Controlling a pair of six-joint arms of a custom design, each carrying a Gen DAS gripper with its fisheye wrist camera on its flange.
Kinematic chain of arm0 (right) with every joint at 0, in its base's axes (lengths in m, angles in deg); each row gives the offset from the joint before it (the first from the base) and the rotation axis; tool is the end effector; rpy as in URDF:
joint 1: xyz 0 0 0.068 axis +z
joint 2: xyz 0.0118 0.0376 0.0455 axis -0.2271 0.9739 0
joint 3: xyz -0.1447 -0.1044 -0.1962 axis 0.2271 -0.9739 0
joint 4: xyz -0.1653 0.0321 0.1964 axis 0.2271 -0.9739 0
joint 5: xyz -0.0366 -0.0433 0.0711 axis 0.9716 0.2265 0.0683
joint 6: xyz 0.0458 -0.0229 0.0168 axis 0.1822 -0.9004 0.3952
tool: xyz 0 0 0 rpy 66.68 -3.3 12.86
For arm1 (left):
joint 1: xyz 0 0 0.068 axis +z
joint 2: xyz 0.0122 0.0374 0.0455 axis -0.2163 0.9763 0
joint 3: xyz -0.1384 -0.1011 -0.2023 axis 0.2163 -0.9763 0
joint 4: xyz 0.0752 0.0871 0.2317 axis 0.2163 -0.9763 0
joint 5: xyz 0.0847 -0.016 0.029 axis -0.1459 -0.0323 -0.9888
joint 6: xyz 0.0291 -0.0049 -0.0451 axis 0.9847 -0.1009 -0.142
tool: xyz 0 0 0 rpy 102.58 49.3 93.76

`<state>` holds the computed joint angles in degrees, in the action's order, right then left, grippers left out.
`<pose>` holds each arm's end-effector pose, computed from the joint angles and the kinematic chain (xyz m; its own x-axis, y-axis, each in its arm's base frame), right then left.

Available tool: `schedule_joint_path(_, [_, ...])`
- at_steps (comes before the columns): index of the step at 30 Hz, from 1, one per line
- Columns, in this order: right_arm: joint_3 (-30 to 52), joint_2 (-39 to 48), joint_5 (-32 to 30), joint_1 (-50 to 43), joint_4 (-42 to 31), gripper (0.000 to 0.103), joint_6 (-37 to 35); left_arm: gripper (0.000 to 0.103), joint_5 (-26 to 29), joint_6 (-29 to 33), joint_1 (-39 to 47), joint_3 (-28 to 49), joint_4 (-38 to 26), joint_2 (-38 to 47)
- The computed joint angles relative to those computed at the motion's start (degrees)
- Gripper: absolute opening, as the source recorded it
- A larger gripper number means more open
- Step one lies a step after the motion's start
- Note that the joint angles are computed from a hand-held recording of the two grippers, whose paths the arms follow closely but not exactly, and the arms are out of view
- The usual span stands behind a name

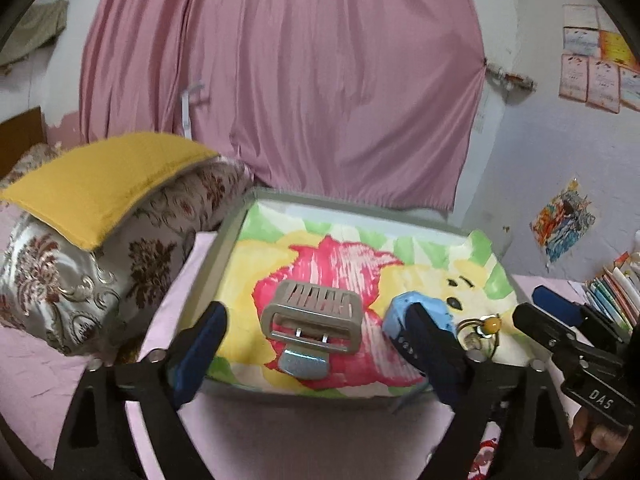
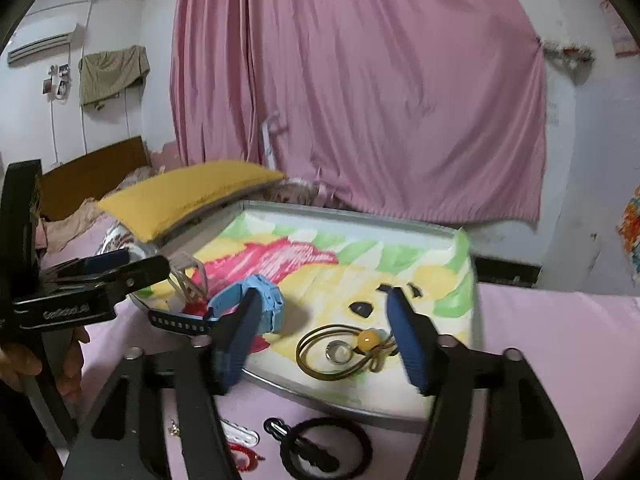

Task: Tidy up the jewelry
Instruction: 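Set the beige watch stand in the tray and open the left tool, then grasp the black cord bracelet with the right tool while the left tool grasps a small gold charm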

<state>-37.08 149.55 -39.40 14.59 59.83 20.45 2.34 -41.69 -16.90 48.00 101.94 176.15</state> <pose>0.2566 0.1164 0.0959 -0.4770 0.0892 -0.8744 0.0941 0.9943 0.0501 0.3743 -0.0414 0.0490 -0.5627 0.0601 -0.8245 0.3686 0.9110 -0.1851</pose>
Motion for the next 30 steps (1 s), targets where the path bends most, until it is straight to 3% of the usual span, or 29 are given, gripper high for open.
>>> schedule_joint_path(2, [-2.61, -2.33, 3.27, 1.92, 1.53, 0.083, -0.13, 0.101, 0.35, -0.85, 0.23, -4.05, 5.47, -1.35])
schedule_joint_path(8, [-9.29, -7.62, 9.55, 6.65, 6.39, 0.101, -0.8, 0.102, 0.39, -0.73, 0.3, -12.79, 15.5, -3.87])
schedule_joint_path(15, [-15.11, -13.64, 14.48, 11.55, 7.44, 0.101, -1.56, 0.102, 3.09, -0.37, 1.19, -20.01, 24.18, -4.67])
schedule_joint_path(23, [-18.69, -20.52, 15.37, 14.22, -0.37, 0.101, 0.96, 0.102, 4.88, 3.74, 0.82, -23.56, 23.0, -6.12])
schedule_joint_path(30, [-19.76, -21.67, 10.91, 13.45, -6.65, 0.101, 2.52, 0.102, 3.54, 6.37, 0.17, -24.29, 19.78, -4.95])
